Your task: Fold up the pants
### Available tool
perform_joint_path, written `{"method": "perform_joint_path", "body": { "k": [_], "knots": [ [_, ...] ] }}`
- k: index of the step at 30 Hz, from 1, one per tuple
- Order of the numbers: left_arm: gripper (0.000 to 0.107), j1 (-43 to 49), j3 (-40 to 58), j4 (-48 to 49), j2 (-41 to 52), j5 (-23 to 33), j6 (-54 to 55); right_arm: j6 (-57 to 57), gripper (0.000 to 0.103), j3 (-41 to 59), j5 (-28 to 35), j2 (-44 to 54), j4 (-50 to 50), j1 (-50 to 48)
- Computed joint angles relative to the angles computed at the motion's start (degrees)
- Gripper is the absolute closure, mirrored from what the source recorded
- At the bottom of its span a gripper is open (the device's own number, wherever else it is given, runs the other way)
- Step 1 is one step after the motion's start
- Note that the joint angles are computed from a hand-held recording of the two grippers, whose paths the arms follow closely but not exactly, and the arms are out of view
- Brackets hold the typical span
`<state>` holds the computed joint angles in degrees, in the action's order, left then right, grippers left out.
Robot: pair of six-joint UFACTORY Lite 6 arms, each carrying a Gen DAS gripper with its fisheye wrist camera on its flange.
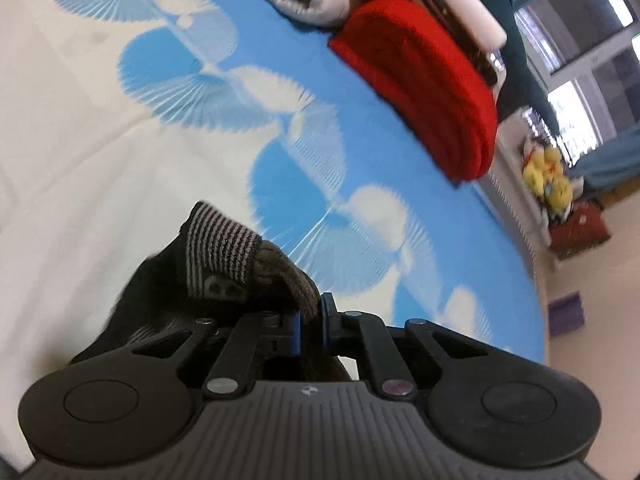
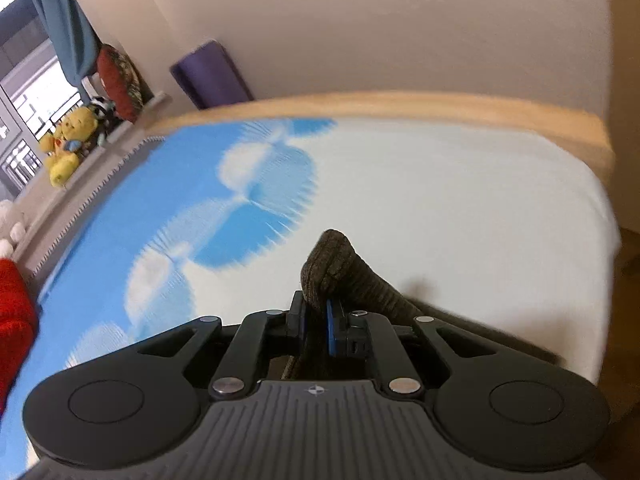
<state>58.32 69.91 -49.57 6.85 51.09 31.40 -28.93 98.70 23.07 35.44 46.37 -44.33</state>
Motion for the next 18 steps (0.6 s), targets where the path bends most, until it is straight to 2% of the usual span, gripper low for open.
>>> {"method": "perform_joint_path", "body": {
  "k": [2, 5, 9, 12, 14, 15, 17, 18],
  "knots": [
    [0.098, -1.64, 4.75, -0.31, 1.04, 0.75, -3.42, 9.05, 0.094, 8.94, 3.20, 2.24, -4.30, 1.72],
    [0.098, 1.02, 5.43, -3.89, -0.76, 4.57, -0.65, 8.46, 0.094, 15.37, 7.53, 1.60, -2.41, 0.67],
    [0.098, 11.37, -3.46, -5.90, -5.87, 11.58, 9.79, -7.59, 0.094, 9.40, 15.47, -4.38, 11.93, -7.97],
    [0.099, 23.38, -13.64, -3.27, -6.51, 14.96, 20.97, -21.91, 0.094, -2.43, 23.42, -9.11, 21.98, -18.10],
    [0.099, 27.85, -18.55, 1.53, -3.23, 11.71, 25.99, -31.01, 0.094, -11.01, 25.42, -10.29, 25.29, -24.27],
    [0.099, 28.60, -19.84, 3.72, -0.64, 8.85, 26.47, -35.27, 0.094, -14.17, 24.08, -9.11, 25.57, -26.37],
    [0.099, 28.55, -22.60, 6.40, 4.19, 1.59, 26.23, -37.46, 0.094, -14.35, 19.59, -1.72, 20.86, -27.73],
    [0.099, 28.81, -23.61, 5.07, 5.29, -0.10, 28.07, -35.96, 0.094, -13.14, 17.95, 2.21, 17.84, -27.96]
  ]
}}
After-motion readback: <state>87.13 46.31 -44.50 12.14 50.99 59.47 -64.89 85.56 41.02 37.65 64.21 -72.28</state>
